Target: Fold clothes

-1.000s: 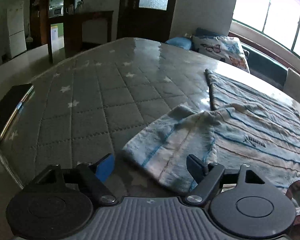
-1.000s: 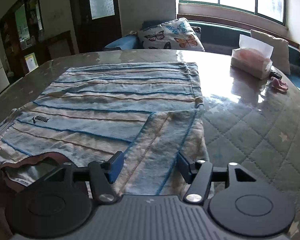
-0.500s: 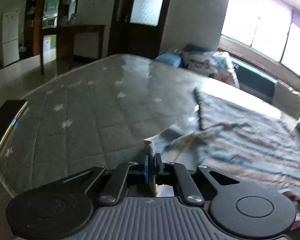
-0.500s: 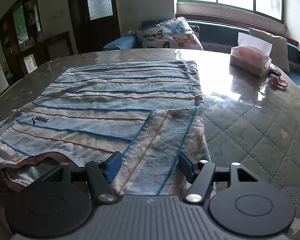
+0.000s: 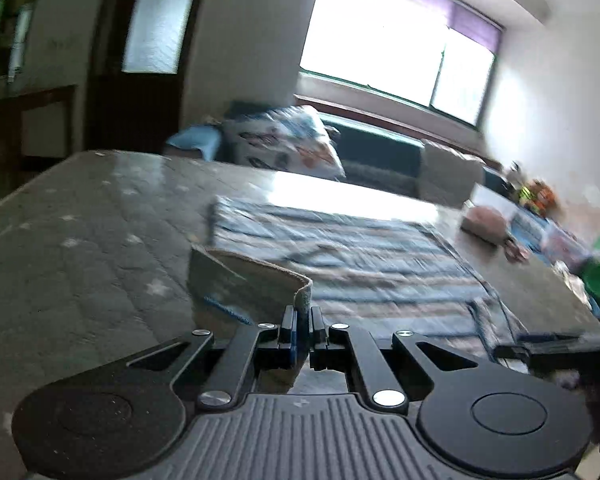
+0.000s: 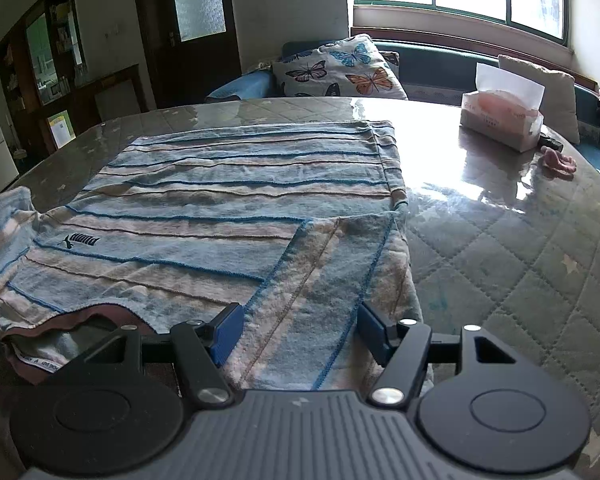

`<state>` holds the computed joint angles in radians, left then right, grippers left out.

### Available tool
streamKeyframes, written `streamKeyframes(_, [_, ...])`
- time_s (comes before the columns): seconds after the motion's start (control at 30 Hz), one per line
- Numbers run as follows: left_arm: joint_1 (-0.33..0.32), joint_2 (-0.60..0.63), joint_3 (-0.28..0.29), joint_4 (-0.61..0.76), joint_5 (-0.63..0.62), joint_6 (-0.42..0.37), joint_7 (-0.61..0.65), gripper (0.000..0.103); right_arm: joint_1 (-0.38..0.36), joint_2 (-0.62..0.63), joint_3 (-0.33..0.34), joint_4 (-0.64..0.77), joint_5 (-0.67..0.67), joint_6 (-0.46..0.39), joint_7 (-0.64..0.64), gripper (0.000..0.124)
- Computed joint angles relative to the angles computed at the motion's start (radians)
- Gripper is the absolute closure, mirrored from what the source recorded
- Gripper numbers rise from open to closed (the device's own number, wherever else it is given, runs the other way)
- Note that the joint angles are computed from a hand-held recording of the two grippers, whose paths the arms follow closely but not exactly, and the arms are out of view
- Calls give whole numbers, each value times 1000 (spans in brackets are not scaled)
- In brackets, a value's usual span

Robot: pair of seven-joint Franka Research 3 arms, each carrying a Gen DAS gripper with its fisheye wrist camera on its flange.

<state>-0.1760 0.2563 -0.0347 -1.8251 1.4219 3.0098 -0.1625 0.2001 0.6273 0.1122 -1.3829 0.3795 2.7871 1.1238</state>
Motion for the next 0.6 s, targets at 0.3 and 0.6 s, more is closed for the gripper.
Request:
streamKeyframes(0.3, [65,79,-115,-6,-480,21,538,95,-5,1,6,1,11,0,-9,58])
streamKeyframes(0.6, [-12,66,-33,-17,-599,20,655,64,-6,2,7,2,17,-1,-11,58])
